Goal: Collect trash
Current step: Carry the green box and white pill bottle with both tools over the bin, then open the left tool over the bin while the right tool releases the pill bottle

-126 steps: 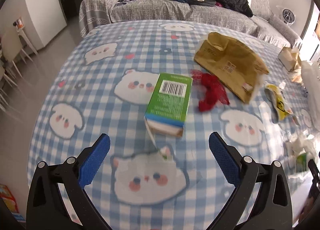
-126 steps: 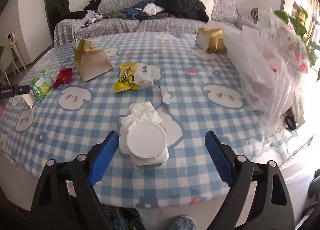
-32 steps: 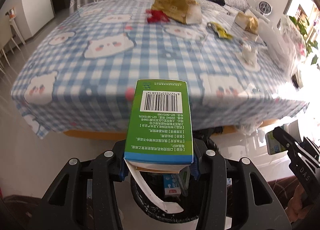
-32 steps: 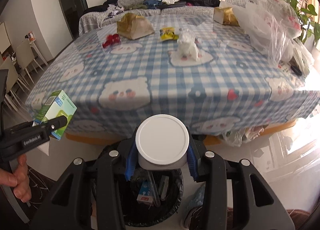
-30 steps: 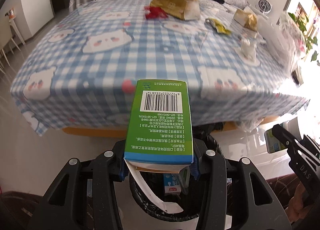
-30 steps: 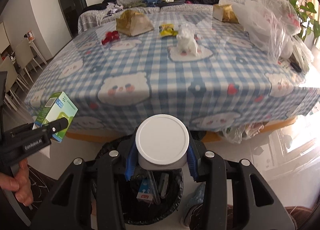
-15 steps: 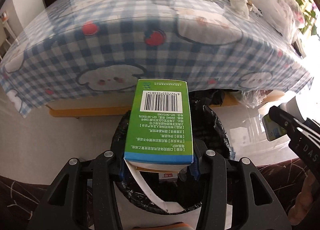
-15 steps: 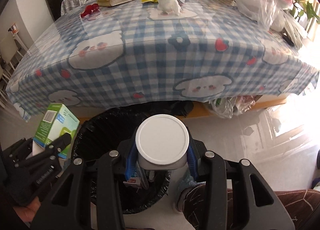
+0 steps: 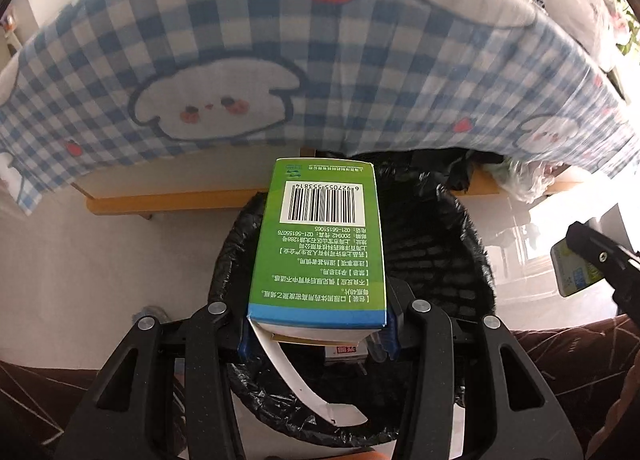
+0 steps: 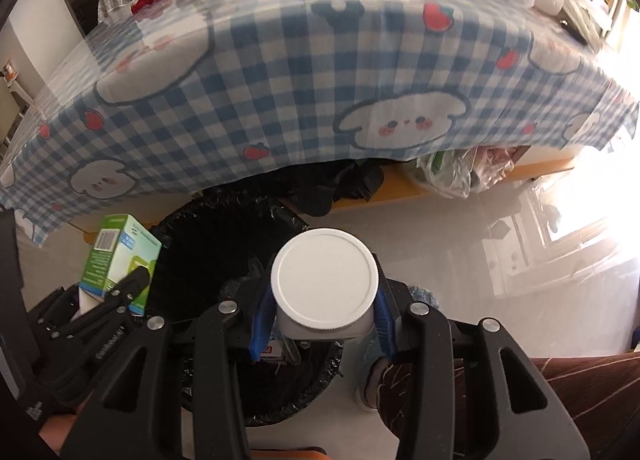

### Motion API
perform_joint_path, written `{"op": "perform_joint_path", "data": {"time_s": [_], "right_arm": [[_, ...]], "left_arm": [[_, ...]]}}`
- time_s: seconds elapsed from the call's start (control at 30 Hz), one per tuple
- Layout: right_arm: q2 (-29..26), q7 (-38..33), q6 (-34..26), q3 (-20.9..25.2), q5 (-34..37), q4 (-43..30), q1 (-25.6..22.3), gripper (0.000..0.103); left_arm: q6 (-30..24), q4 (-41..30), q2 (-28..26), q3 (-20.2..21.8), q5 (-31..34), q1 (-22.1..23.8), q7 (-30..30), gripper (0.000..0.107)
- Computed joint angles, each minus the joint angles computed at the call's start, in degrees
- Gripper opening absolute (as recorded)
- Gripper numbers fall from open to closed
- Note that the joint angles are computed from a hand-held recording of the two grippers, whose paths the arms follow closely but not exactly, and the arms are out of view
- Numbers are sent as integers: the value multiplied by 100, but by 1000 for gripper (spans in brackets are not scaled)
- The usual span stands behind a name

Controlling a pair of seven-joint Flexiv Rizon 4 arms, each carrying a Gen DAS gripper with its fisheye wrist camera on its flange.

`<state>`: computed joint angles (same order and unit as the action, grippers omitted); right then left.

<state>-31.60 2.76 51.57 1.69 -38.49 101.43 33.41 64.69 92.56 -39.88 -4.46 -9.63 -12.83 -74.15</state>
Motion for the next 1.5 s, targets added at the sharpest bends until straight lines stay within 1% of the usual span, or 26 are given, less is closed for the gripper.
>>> {"op": "perform_joint_path", "data": {"time_s": [0.1,0.27,0.37,0.6,0.67,0.73,0.77,0.83,0.87,0.9,0.97,1.0,1.03,1.1,1.17,1.2,1.33,1.5], "right_arm": [[-105,-75,10,3,-19,-62,13,40],[-285,-200,-42,1,58,-208,43,40],[-371,-329,-138,7,119,-297,73,40],[-371,-264,-138,-63,129,-275,116,39],[-351,-261,-142,-62,132,-257,109,39],[-343,-223,-123,-69,119,-240,114,39],[-333,-204,-99,-76,105,-219,110,39],[-326,-162,-52,-88,81,-194,106,40],[-322,-150,-31,-88,75,-191,103,40],[-342,-115,54,-98,59,-183,94,40],[-390,-92,199,-107,56,-186,69,40],[-442,-131,212,-104,70,-230,65,40],[-486,-164,217,-116,71,-263,69,40],[-584,-208,296,-128,93,-327,68,40],[-692,-287,374,-112,169,-410,66,40],[-767,-365,404,-82,238,-477,53,40],[-1045,-633,357,-56,467,-801,99,40],[-1418,-948,364,-52,704,-1274,179,40]], "left_arm": [[218,51,-92,59,99,-62,-25,45],[208,-46,-315,180,254,-223,-168,45],[159,-39,-393,-21,181,-104,30,45],[116,-132,-601,-8,244,-228,157,46],[185,-76,-586,-116,191,-183,253,47],[274,-56,-559,-110,179,-200,275,49],[344,-17,-524,-128,154,-182,287,51],[455,66,-444,-183,57,-127,277,66],[440,61,-425,-139,40,-145,229,72],[407,43,-396,-75,32,-169,158,80],[475,142,-297,-125,-37,-77,155,87],[518,158,-258,-61,14,-97,152,89],[559,195,-209,4,68,-100,157,93],[668,246,-159,62,124,-84,156,95],[644,248,-126,174,144,-91,41,95],[667,307,-85,156,124,-24,39,95],[693,373,-38,294,228,30,-13,97],[629,414,-26,346,210,213,-95,97]]}}
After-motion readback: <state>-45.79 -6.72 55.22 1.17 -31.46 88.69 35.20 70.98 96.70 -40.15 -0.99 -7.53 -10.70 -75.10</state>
